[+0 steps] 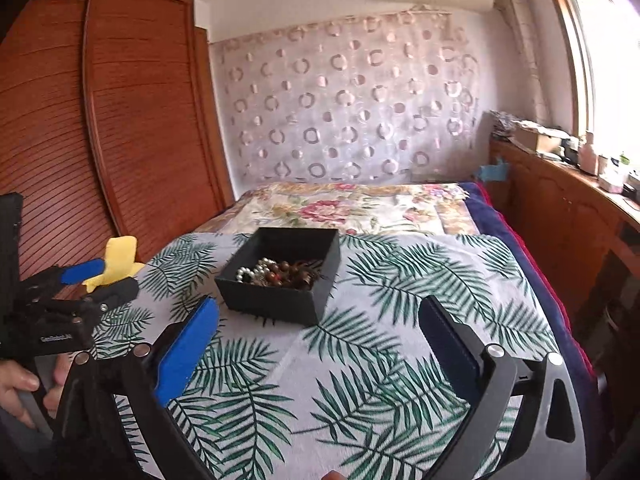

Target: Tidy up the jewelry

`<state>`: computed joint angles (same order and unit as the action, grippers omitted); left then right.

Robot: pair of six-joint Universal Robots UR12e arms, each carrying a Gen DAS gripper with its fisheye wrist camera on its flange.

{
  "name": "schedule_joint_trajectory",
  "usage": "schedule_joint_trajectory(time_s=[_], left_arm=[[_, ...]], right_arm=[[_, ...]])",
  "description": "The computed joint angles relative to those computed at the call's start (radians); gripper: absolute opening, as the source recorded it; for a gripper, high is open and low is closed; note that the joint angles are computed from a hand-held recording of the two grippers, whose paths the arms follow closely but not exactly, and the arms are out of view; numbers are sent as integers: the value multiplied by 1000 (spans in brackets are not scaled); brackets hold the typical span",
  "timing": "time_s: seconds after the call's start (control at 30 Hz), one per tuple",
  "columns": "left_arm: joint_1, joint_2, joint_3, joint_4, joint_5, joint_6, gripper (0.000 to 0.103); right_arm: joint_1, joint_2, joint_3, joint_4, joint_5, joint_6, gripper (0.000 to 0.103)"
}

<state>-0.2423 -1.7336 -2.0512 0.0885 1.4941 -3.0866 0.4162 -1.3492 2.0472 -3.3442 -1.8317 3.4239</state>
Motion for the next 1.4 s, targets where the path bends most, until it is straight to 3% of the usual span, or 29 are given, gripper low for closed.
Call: schedule_joint_trajectory(time_s=[0.27, 0.5, 1.4], left_arm=[[1, 13, -16, 14, 12, -11, 95], [1, 16, -22, 31, 10, -19, 95], [-5, 19, -27, 48, 23, -23, 95]], right_arm=[[23, 15, -9, -17, -90, -1, 101], [31, 23, -10, -31, -119, -5, 101], [33, 26, -8, -35, -120, 1, 101]])
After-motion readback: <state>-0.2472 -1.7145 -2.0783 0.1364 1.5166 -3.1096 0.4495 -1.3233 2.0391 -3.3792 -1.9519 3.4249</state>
